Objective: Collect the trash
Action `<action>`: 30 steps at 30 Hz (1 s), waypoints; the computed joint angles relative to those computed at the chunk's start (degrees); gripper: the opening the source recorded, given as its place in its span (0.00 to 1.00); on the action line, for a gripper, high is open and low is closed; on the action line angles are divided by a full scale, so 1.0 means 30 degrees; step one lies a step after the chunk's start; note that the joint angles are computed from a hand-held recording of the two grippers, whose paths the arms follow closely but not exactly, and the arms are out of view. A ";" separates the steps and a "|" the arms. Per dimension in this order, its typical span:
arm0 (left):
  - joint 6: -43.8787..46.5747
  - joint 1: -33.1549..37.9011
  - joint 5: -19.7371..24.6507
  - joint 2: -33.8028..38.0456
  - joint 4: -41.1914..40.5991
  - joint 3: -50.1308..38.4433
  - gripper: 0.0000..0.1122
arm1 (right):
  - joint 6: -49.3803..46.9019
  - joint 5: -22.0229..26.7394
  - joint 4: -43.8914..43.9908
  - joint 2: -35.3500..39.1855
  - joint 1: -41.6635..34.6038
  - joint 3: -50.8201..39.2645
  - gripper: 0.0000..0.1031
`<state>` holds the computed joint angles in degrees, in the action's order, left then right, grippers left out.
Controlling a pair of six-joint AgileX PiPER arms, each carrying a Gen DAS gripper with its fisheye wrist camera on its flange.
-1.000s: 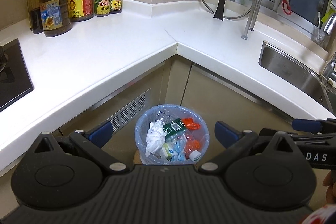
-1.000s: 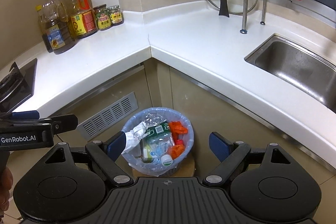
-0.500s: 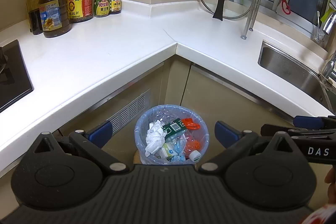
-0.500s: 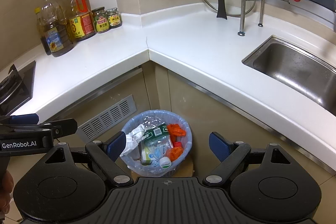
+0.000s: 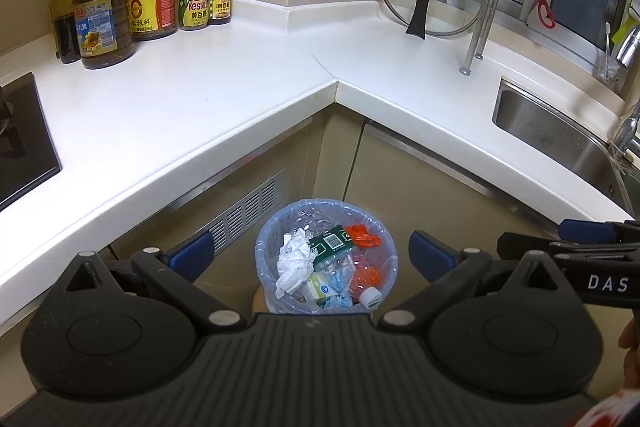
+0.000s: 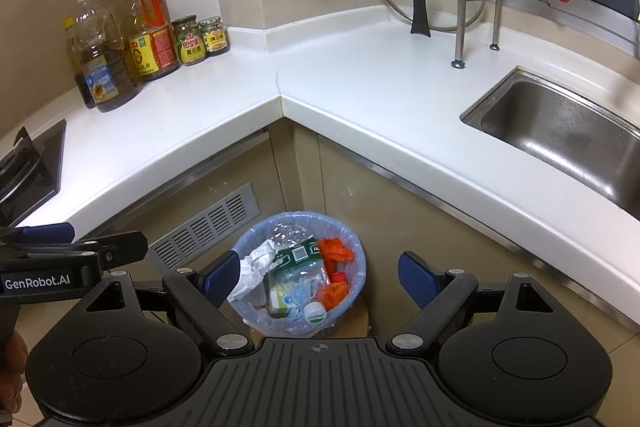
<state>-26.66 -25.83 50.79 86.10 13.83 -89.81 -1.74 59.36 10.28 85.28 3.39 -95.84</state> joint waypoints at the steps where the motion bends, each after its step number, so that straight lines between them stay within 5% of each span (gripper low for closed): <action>1: 0.0057 0.0041 -0.0015 0.0002 -0.0042 -0.0003 0.91 | -0.0026 0.0010 0.0029 0.0020 -0.0017 -0.0045 0.83; 30: 0.0272 0.0502 -0.0052 0.0420 -0.0354 -0.0301 0.91 | -0.0116 -0.0006 0.0059 0.0548 0.0085 -0.0469 0.83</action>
<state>-25.84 -24.32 50.63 87.36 12.77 -90.72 -2.09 59.34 10.46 86.92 3.64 -97.24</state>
